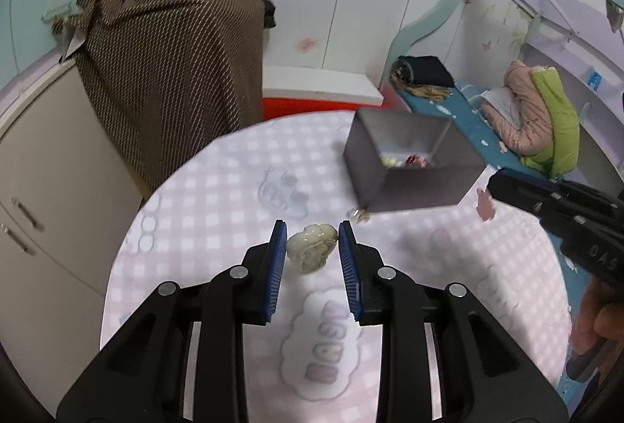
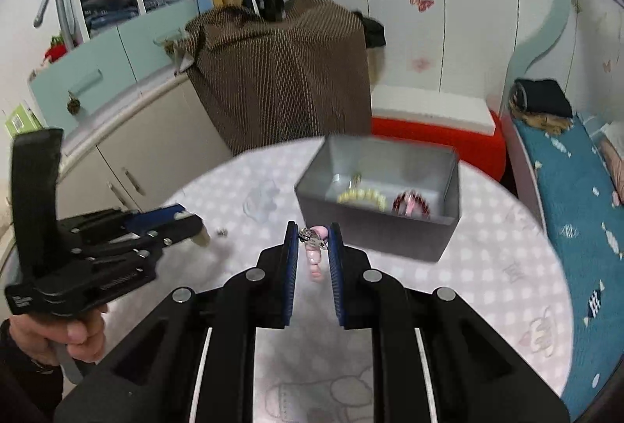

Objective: Organize jewelry
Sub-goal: 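Carry both items over the gray box and open both grippers, then withdraw both grippers from the box toward the last pink charm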

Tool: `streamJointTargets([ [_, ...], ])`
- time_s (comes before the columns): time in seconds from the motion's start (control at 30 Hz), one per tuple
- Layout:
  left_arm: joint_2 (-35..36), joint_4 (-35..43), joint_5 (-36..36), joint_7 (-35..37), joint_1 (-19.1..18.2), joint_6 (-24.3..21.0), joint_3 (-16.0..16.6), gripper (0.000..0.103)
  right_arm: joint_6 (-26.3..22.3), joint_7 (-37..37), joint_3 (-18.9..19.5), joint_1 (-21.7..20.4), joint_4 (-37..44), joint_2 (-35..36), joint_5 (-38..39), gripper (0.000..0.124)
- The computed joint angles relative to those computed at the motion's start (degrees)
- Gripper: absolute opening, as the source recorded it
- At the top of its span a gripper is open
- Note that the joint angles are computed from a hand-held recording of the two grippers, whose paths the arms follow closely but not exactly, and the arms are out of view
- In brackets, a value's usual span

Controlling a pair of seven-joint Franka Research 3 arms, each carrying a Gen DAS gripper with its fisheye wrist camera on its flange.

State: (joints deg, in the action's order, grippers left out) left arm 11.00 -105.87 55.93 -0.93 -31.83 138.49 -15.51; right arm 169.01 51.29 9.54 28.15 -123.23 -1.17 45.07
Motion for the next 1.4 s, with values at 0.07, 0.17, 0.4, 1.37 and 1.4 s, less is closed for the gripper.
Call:
streamJointTargets([
  [0.07, 0.7, 2.1, 0.9, 1.3, -0.2, -0.7, 0.1, 0.027, 0.1, -0.9, -0.2, -0.1, 0.7, -0.5, 0.6, 0.014],
  [0.17, 2.2, 6.3, 2.2, 3.7, -0.7, -0.9, 0.5, 0.027, 1.0, -1.6, -0.6, -0.3, 2.4, -0.6, 0.1, 0.014],
  [0.4, 8.9, 19.4, 0.6, 12.2, -1.3, 0.9, 2.7, 0.027, 1.1, 1.3, -1.1, -1.9, 8.6, 2.1, -5.1, 0.014],
  [1.37, 18.8, 33.4, -10.4, 18.3, -6.3, -2.1, 12.5, 0.095, -3.3, 13.3, 0.5, -8.3, 15.4, 9.5, -5.6, 0.096],
  [1.4, 17.7, 32.0, -8.8, 16.7, -6.5, -2.6, 12.4, 0.096, -3.6, 13.6, 0.4, -8.2, 15.3, 9.3, -5.2, 0.096],
])
